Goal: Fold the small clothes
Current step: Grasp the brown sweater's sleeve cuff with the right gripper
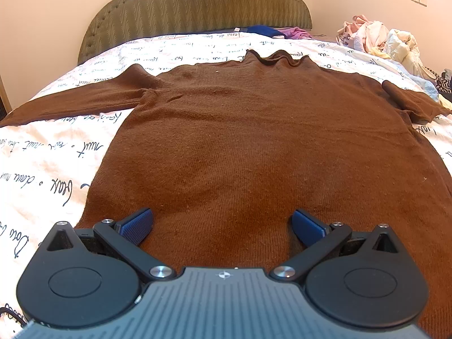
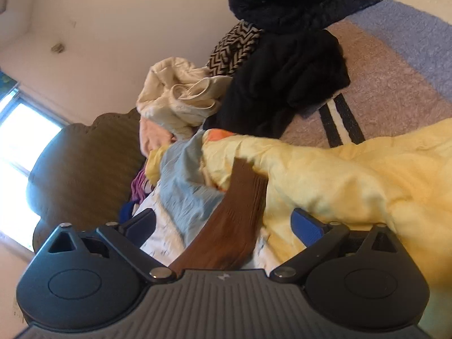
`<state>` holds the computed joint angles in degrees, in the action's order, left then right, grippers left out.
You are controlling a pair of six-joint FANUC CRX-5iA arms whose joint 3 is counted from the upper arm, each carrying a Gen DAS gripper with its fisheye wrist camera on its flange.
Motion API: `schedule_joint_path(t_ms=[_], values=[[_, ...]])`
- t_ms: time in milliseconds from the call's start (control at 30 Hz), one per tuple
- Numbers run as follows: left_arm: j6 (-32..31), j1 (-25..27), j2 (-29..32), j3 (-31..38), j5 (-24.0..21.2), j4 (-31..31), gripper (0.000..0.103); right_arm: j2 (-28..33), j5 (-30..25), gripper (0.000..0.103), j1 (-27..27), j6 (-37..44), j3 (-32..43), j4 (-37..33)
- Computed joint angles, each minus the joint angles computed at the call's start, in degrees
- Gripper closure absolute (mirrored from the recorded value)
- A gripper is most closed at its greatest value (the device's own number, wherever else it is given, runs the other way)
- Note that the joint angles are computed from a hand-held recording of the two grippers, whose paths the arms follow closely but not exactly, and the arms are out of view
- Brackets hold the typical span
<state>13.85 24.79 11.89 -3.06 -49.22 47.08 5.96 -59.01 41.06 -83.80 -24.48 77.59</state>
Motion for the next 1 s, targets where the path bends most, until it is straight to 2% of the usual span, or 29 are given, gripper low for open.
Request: schedule_joint_path(t_ms=[33, 67, 100, 133, 167, 200, 300, 467, 533, 633, 733, 833, 867, 933, 1000], values=[[0.0, 0.0, 0.0, 0.0, 0.0, 0.0, 0.0, 0.59, 0.73, 0.015, -0.65, 2.19, 0.78, -0.8], [0.03, -0.02, 0.02, 0.02, 0.01, -0.01, 0.0, 1.29, 1.01, 0.029, -1.04, 4.32, 1.68, -1.71], [-0.01, 0.0, 0.01, 0.0, -0.01, 0.02, 0.0, 1.77, 1.68, 0.049, -1.19, 6.48, 2.56, -2.95], [-0.01, 0.0, 0.01, 0.0, -0.01, 0.02, 0.0, 2.14, 2.98, 0.057, -1.83, 8.43, 3.26, -4.14], [0.2, -0.03, 0.08, 0.1, -0.07, -0.06, 0.0, 2.6, 3.5, 0.076, -2.23, 9.65, 3.74, -4.82], [0.3, -0.07, 0.09, 0.09, -0.07, -0.08, 0.0, 3.04, 3.19, 0.087, -2.23, 10.59, 4.24, -5.51], [0.5, -0.07, 0.29, 0.29, -0.32, -0.03, 0.0, 3.65, 0.34, 0.094, -1.44, 9.91, 4.39, -4.1], [0.49, 0.09, 0.33, 0.26, -0.66, 0.31, 0.0, 6.45, -8.29, 0.095, 1.31, 17.92, 10.81, -4.61], [0.51, 0.11, 0.38, 0.32, -0.74, 0.38, 0.0, 8.07, -9.22, 0.095, 2.37, 22.66, 14.49, -2.57], [0.38, 0.23, 0.36, 0.32, -0.95, 0.55, 0.0, 12.12, -6.3, 0.095, 3.41, 31.93, 22.38, 0.0], [0.49, 0.33, 0.45, 0.44, -1.33, 0.73, 0.0, 17.68, 1.36, 0.095, 3.29, 38.36, 31.61, 2.73], [0.3, 0.41, 0.39, 0.36, -1.53, 0.89, 0.0, 22.27, 6.93, 0.094, 3.03, 37.38, 38.47, 3.78], [0.16, 0.39, 0.33, 0.29, -1.47, 0.84, 0.0, 22.86, 8.04, 0.091, 2.84, 36.51, 39.34, 3.47], [-0.09, 0.47, 0.39, 0.34, -1.69, 0.98, 0.0, 22.95, 6.98, 0.073, 3.15, 34.35, 39.74, 0.7], [-0.31, 0.72, 0.55, 0.45, -2.3, 1.37, 0.0, 19.88, 4.31, 0.019, 2.98, 25.1, 34.04, 3.03]])
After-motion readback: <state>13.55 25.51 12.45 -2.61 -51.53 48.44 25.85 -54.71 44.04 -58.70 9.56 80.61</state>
